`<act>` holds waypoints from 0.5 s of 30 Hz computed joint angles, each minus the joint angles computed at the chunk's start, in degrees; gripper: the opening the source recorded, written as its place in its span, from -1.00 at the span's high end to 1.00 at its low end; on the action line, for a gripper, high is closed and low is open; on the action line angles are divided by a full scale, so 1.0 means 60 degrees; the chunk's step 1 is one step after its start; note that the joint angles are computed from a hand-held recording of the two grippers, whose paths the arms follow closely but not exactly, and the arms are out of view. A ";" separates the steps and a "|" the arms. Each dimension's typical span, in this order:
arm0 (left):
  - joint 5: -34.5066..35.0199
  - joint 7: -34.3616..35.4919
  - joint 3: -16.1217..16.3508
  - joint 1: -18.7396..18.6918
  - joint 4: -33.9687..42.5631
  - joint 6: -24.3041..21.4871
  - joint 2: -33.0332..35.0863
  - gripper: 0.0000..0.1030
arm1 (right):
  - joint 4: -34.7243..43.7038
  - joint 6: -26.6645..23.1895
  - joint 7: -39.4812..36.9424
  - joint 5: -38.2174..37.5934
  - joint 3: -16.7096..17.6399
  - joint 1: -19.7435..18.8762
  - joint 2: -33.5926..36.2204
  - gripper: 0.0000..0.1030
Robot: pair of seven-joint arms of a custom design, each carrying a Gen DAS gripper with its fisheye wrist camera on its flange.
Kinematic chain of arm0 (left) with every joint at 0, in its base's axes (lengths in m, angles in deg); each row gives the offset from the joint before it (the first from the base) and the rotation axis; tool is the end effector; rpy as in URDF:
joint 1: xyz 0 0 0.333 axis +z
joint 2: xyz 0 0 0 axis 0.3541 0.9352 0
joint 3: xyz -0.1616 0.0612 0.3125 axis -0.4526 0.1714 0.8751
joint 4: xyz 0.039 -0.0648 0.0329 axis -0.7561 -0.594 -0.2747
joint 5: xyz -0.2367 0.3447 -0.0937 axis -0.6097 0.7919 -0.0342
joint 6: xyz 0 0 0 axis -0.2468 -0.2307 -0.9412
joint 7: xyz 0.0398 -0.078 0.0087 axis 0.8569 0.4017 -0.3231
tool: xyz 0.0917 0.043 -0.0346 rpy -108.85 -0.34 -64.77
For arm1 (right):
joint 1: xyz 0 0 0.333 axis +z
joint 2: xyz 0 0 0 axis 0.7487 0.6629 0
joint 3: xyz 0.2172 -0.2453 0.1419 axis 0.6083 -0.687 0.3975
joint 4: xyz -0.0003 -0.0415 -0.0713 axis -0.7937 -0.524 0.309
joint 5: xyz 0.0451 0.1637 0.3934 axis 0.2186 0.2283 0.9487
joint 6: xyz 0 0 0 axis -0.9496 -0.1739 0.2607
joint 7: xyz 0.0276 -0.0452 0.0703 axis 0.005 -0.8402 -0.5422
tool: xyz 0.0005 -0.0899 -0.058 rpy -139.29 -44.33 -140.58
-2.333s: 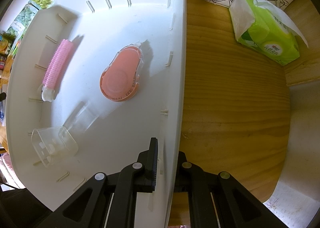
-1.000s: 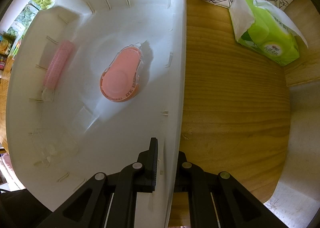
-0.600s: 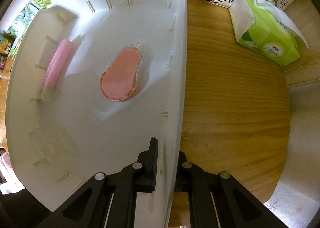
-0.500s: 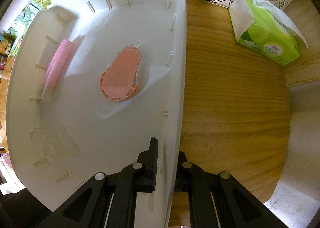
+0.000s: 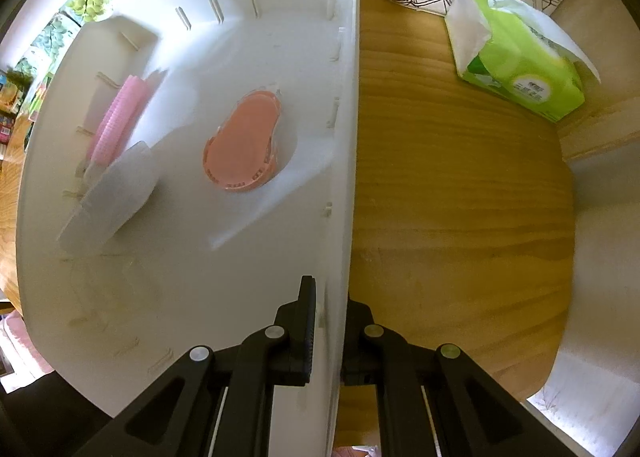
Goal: Organize rigid objects
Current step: 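Move the left tool to the black charger plug and grasp it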
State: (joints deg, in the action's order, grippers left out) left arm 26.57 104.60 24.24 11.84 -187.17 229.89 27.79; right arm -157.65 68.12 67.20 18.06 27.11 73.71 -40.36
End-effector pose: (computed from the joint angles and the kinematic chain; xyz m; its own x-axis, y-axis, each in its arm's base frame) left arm 0.5841 -0.1920 0.5184 -0.3824 -0.8958 0.2263 -0.8015 0.1998 -0.5636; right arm 0.6278 0.3802 0.4104 0.0809 -0.9966 0.0174 -0.9967 -0.0807 0.0112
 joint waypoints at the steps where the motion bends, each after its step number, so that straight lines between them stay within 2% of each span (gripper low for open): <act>1: -0.0039 -0.0086 0.0011 0.0012 -0.0079 0.0039 -0.0068 -0.56 | -0.0021 0.0017 0.0029 -0.0012 -0.0004 0.0009 -0.0019 0.83; 4: 0.0390 -0.0958 0.0044 0.0088 -0.0237 0.0050 -0.0175 -0.56 | -0.0191 0.0126 0.0112 -0.0017 -0.0004 0.0014 -0.0130 0.83; 9: -0.0104 -0.1576 0.0220 0.0254 -0.0586 -0.0140 -0.0429 -0.56 | -0.0522 0.0355 0.0279 0.0000 0.0011 0.0010 -0.0329 0.83; 15: 0.0491 -0.3022 0.0382 0.0636 -0.1026 -0.0294 -0.0727 -0.56 | -0.0767 0.0738 0.0419 0.0101 -0.0012 -0.0116 -0.0424 0.85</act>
State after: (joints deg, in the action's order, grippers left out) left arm 29.52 86.47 26.53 15.66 -193.32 228.13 23.42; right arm -162.25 72.55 69.71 18.67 27.04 73.02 -42.91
